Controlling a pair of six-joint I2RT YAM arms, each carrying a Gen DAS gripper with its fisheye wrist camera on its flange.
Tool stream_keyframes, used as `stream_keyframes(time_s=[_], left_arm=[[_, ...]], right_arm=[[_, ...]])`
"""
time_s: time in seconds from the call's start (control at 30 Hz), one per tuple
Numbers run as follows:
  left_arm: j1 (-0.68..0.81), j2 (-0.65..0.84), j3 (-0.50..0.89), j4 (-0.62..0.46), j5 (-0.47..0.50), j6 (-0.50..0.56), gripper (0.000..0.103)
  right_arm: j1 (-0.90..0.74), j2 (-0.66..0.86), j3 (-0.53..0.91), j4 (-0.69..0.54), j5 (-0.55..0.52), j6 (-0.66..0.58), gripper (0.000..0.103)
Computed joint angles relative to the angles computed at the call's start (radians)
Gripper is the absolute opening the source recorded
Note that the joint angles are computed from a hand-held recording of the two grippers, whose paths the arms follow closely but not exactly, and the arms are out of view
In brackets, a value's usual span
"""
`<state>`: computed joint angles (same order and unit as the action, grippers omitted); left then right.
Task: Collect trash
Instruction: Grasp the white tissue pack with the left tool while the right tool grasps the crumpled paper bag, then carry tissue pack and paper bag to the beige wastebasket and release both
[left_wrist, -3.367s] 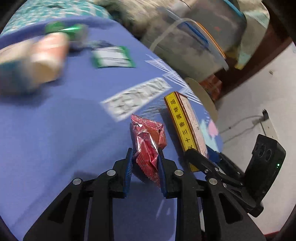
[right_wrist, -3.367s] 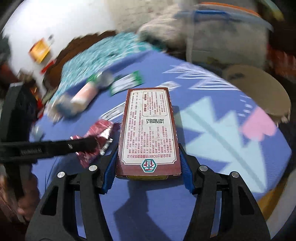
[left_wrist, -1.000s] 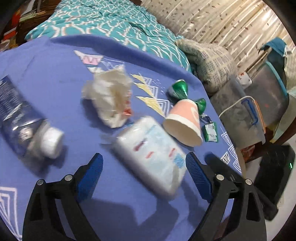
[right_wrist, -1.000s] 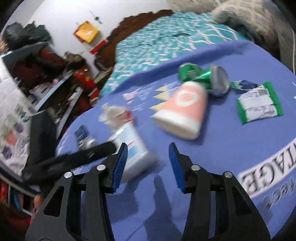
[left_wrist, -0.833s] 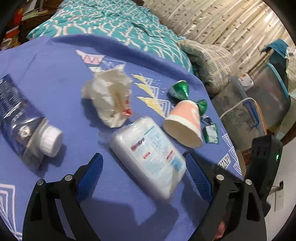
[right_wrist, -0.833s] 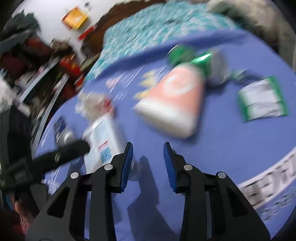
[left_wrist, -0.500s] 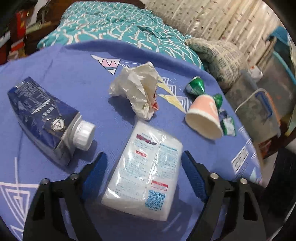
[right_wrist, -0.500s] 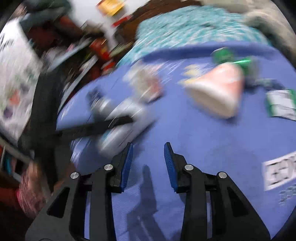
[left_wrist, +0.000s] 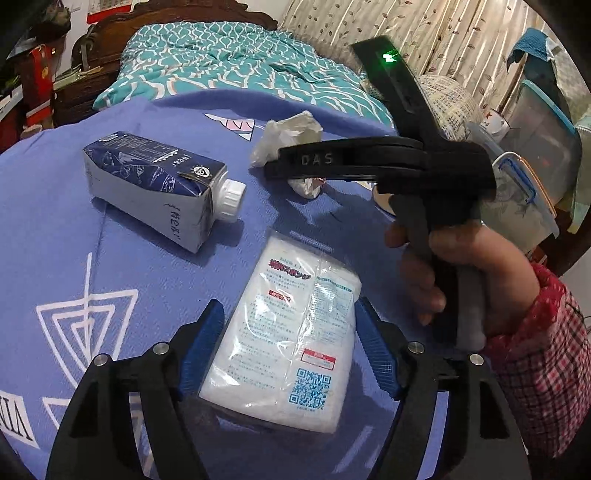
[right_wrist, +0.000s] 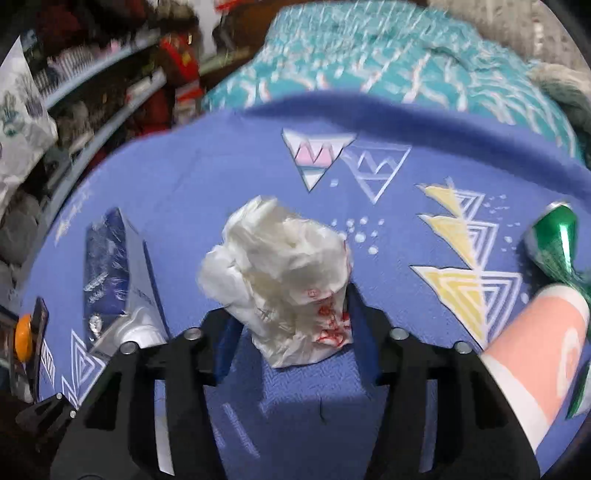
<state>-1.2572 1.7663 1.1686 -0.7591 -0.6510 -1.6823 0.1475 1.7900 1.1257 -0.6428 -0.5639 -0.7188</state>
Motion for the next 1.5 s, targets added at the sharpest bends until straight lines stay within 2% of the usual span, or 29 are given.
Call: stream_keyframes(time_s=[0.1, 0.2, 0.27, 0.33, 0.4, 0.53, 0.6, 0.67, 0.7, 0.73, 0.77, 0.87, 0.97, 1.1, 1.17, 1.2, 1.23, 1.27, 1.37, 1.5], left_arm=[[0.005, 0.031, 0.04, -0.034, 0.008, 0.016, 0.072], [0.004, 0.086, 0.115, -0.099, 0.023, 0.032, 0.078], [0.004, 0.118, 0.16, -0.136, 0.028, 0.039, 0.072], [-0.002, 0.153, 0.209, -0.161, 0.027, 0.047, 0.059], [-0.004, 0.189, 0.256, -0.145, 0.028, 0.095, 0.058], [0.015, 0.3, 0.411, -0.082, 0.059, 0.282, 0.057], [0.021, 0.365, 0.505, -0.054, 0.083, 0.363, 0.057], [0.024, 0.471, 0.673, -0.105, 0.095, 0.423, 0.059], [0.026, 0.512, 0.741, -0.137, 0.098, 0.436, 0.061], [0.03, 0.556, 0.815, -0.169, 0.111, 0.458, 0.07], [0.033, 0.586, 0.866, -0.189, 0.126, 0.473, 0.079], [0.027, 0.628, 0.94, -0.256, 0.127, 0.461, 0.082], [0.011, 0.621, 0.935, -0.305, 0.11, 0.413, 0.082], [-0.002, 0.533, 0.783, -0.273, 0.102, 0.318, 0.08], [-0.012, 0.528, 0.778, -0.29, 0.087, 0.307, 0.071], [-0.017, 0.529, 0.784, -0.293, 0.079, 0.313, 0.066], [-0.022, 0.534, 0.793, -0.296, 0.073, 0.32, 0.062], [-0.027, 0.541, 0.809, -0.313, 0.064, 0.319, 0.061], [-0.029, 0.528, 0.788, -0.263, 0.076, 0.34, 0.059], [-0.003, 0.576, 0.869, -0.181, 0.128, 0.458, 0.059]], right_arm=[[-0.133, -0.038, -0.037, -0.114, -0.067, -0.152, 0.046], [-0.37, -0.057, -0.04, -0.276, -0.112, -0.393, 0.046], [-0.549, -0.035, -0.01, -0.373, -0.124, -0.553, 0.046], [-0.728, 0.006, 0.045, -0.438, -0.126, -0.68, 0.046], [-0.838, 0.051, 0.094, -0.412, -0.133, -0.692, 0.046], [-1.01, 0.084, 0.137, -0.319, -0.162, -0.67, 0.049], [-1.049, 0.122, 0.175, -0.318, -0.166, -0.65, 0.056], [-1.084, 0.151, 0.207, -0.351, -0.175, -0.65, 0.069], [-1.089, 0.156, 0.205, -0.352, -0.179, -0.644, 0.072], [-1.102, 0.166, 0.218, -0.361, -0.189, -0.652, 0.078], [-1.108, 0.148, 0.188, -0.316, -0.197, -0.635, 0.079], [-1.112, 0.138, 0.188, -0.344, -0.22, -0.637, 0.079], [-1.124, 0.145, 0.203, -0.39, -0.228, -0.681, 0.079], [-1.139, 0.151, 0.183, -0.404, -0.221, -0.734, 0.079], [-1.144, 0.144, 0.158, -0.382, -0.225, -0.745, 0.079], [-1.146, 0.141, 0.153, -0.383, -0.226, -0.756, 0.079], [-1.149, 0.14, 0.15, -0.385, -0.231, -0.765, 0.069], [-1.153, 0.138, 0.144, -0.381, -0.232, -0.772, 0.055], [-1.169, 0.152, 0.168, -0.412, -0.25, -0.79, 0.045], [-1.179, 0.183, 0.213, -0.37, -0.269, -0.709, 0.043]])
